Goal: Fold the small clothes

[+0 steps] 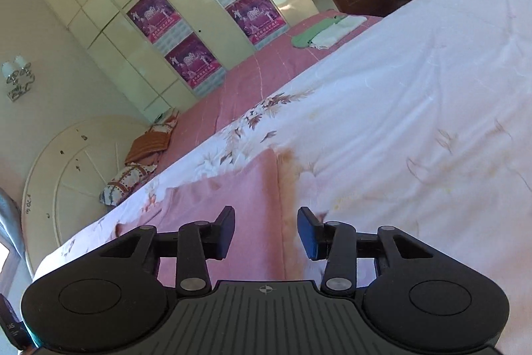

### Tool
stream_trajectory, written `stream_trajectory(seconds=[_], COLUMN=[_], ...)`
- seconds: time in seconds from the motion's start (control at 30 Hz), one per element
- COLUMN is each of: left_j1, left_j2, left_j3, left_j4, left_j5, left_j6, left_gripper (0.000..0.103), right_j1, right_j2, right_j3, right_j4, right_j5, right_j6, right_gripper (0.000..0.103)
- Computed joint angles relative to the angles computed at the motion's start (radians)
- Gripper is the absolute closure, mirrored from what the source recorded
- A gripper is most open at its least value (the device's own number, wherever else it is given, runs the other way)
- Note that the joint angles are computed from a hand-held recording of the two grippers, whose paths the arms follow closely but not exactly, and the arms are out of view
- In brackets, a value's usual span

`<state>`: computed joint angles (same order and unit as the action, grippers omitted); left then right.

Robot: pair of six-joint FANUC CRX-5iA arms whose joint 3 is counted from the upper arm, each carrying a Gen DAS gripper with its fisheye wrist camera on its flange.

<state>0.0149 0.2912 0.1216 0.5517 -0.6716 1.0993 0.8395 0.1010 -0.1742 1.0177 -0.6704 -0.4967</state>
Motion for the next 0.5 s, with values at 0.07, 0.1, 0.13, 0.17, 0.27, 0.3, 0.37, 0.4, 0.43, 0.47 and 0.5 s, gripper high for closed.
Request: stream_trajectory(seconds=[0.07,0.1,0.13,0.17,0.27,0.3,0.37,0.4,0.43,0.47,0.5], left_j1=[-0.008,-0.009,-0.011,-0.017,-0.032,-0.032,-0.03,-0.031,-0.031,-0.036,-0.039], left_j2=[0.016,0.022,0.02,0.007,-0.031,-0.027,-0.023,-0.023,-0.025,-0.045,-0.074], left_j3=[0.02,0.021,0.015,0.0,-0.05,-0.034,-0.046,-0.041,-0.014,-0.012,-0.039], left_j4=[-0.012,0.009,0.024,0.012,-0.033,-0.086,-0.082,-0.093,-0.153,-0.223,-0.245], left_j5=[-0.009,-0.015,-0.009,0.026,0.122,0.106,0.111,0.108,0.094,0.117,0.168], left_j6=[-0.007,-0.03,-0.034,-0.027,-0.019,0.024,0.03,0.04,0.102,0.17,0.186], left_gripper=[0.073,0.096,0.096,0.096,0.096,0.096,0.095,0.09,0.079,0.077,0.075], right_j1=[-0.046,-0.062,-0.071,-0.079,-0.075,-0.073,-0.067,-0.062,-0.057,-0.049,-0.035], right_j2=[0.044,0.063,0.083,0.099,0.146,0.156,0.165,0.17,0.172,0.178,0.182], right_j3=[0.049,0.072,0.096,0.115,0.197,0.208,0.208,0.213,0.218,0.234,0.25], right_j4=[-0.086,-0.127,-0.162,-0.187,-0.282,-0.283,-0.255,-0.245,-0.242,-0.248,-0.239], right_j5=[0.05,0.072,0.072,0.078,0.022,0.004,-0.012,-0.03,-0.052,-0.08,-0.119], right_j6=[0.092,0.129,0.168,0.21,0.409,0.446,0.467,0.475,0.48,0.497,0.515], right_gripper=[0.064,0.064,0.064,0.064,0.101,0.101,0.101,0.101,0.101,0.101,0.1])
